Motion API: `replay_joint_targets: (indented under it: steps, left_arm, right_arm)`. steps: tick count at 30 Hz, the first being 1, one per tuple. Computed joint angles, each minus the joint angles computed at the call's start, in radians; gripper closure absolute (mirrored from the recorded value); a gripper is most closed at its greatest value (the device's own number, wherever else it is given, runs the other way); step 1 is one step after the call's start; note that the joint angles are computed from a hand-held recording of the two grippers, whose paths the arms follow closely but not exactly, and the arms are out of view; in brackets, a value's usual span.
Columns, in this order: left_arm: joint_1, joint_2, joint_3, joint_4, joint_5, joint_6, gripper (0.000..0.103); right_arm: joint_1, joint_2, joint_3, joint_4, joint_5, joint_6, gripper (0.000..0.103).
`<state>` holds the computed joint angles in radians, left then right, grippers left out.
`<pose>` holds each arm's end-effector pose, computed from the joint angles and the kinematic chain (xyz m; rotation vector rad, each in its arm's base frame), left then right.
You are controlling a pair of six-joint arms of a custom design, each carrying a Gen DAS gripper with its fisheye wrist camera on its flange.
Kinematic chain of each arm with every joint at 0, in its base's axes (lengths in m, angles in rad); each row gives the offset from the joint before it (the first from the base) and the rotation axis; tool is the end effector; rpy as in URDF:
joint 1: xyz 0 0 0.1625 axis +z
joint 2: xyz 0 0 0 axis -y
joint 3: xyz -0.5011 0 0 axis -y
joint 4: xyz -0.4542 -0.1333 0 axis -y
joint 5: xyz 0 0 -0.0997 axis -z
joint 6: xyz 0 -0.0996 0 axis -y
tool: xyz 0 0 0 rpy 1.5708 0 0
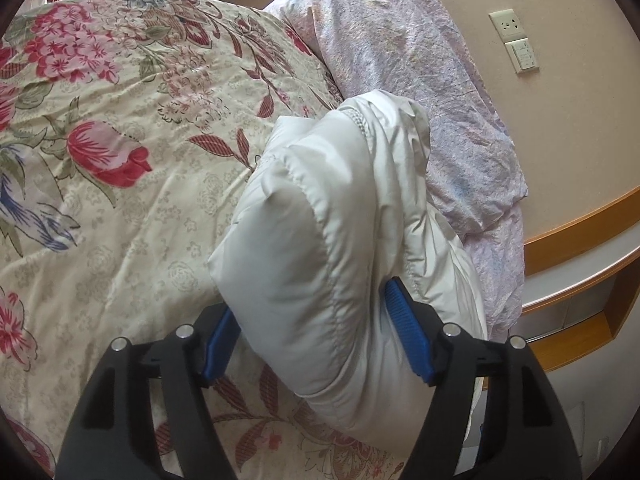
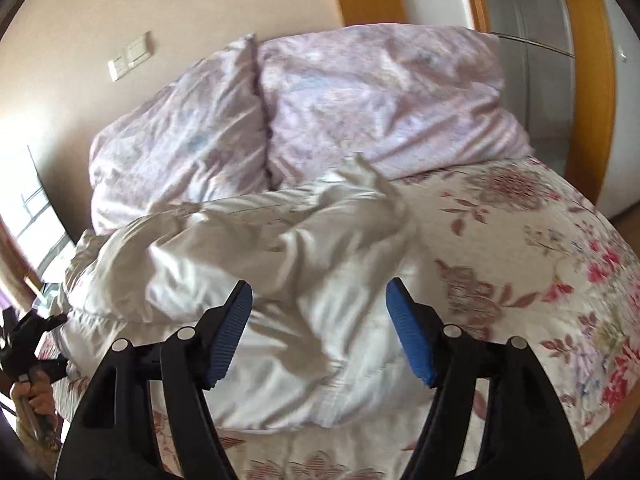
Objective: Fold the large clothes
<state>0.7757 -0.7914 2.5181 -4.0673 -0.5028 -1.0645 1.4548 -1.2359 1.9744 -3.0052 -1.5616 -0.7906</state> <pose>-0.1216 -0.4282 0.1052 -0.9181 2.3684 -1.7691 0.0591 -0.6522 0.3175 0.9003 -2.5536 0.8884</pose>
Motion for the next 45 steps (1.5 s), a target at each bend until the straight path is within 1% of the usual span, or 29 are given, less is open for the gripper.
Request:
replay_joint_targets:
  steps: [4, 6, 9, 11, 14, 16, 18, 21, 24, 27, 32, 37, 45]
  left_arm:
    - [0.001, -0.016, -0.009, 0.076, 0.024, -0.011, 0.031]
    - [0.002, -0.031, -0.014, 0.129, 0.031, -0.016, 0.03]
    - [0.005, -0.045, -0.02, 0.179, 0.033, -0.018, 0.027]
    - [0.009, -0.047, -0.02, 0.182, 0.028, -0.013, 0.027]
    - [0.015, -0.047, -0.024, 0.18, 0.02, -0.004, 0.027]
    - [0.019, -0.047, -0.026, 0.175, 0.016, 0.007, 0.027]
    - [0.024, -0.044, -0.031, 0.162, 0.009, 0.023, 0.027]
    - [0.031, -0.039, -0.038, 0.131, -0.005, 0.048, 0.026]
    - [0.035, -0.034, -0.043, 0.112, -0.01, 0.062, 0.026]
    - [0.039, -0.03, -0.053, 0.1, -0.011, 0.077, 0.026]
    - [0.044, -0.025, -0.064, 0.089, -0.008, 0.092, 0.026]
    - [0.05, -0.018, -0.075, 0.072, -0.006, 0.113, 0.025]
    - [0.057, 0.003, -0.097, 0.013, 0.007, 0.154, 0.025]
  right_arm:
    - [0.056, 0.043, 0.025, -0.01, 0.008, -0.067, 0.035]
    - [0.083, 0.064, 0.037, -0.021, -0.009, -0.098, 0.037]
    - [0.112, 0.093, 0.061, -0.076, -0.033, -0.138, 0.038]
    - [0.124, 0.117, 0.062, -0.109, -0.061, -0.15, 0.04]
    - [0.133, 0.146, 0.053, -0.127, -0.097, -0.147, 0.041]
    - [0.136, 0.169, 0.038, -0.121, -0.134, -0.146, 0.041]
    - [0.137, 0.194, 0.018, -0.087, -0.181, -0.136, 0.041]
    - [0.136, 0.221, 0.005, -0.083, -0.215, -0.134, 0.04]
    - [0.139, 0.229, 0.008, -0.097, -0.233, -0.138, 0.039]
    - [0.136, 0.231, 0.012, -0.104, -0.233, -0.144, 0.039]
    - [0.127, 0.23, -0.001, -0.059, -0.224, -0.122, 0.038]
    - [0.113, 0.233, -0.018, -0.01, -0.197, -0.115, 0.037]
    - [0.111, 0.242, -0.023, -0.007, -0.2, -0.126, 0.037]
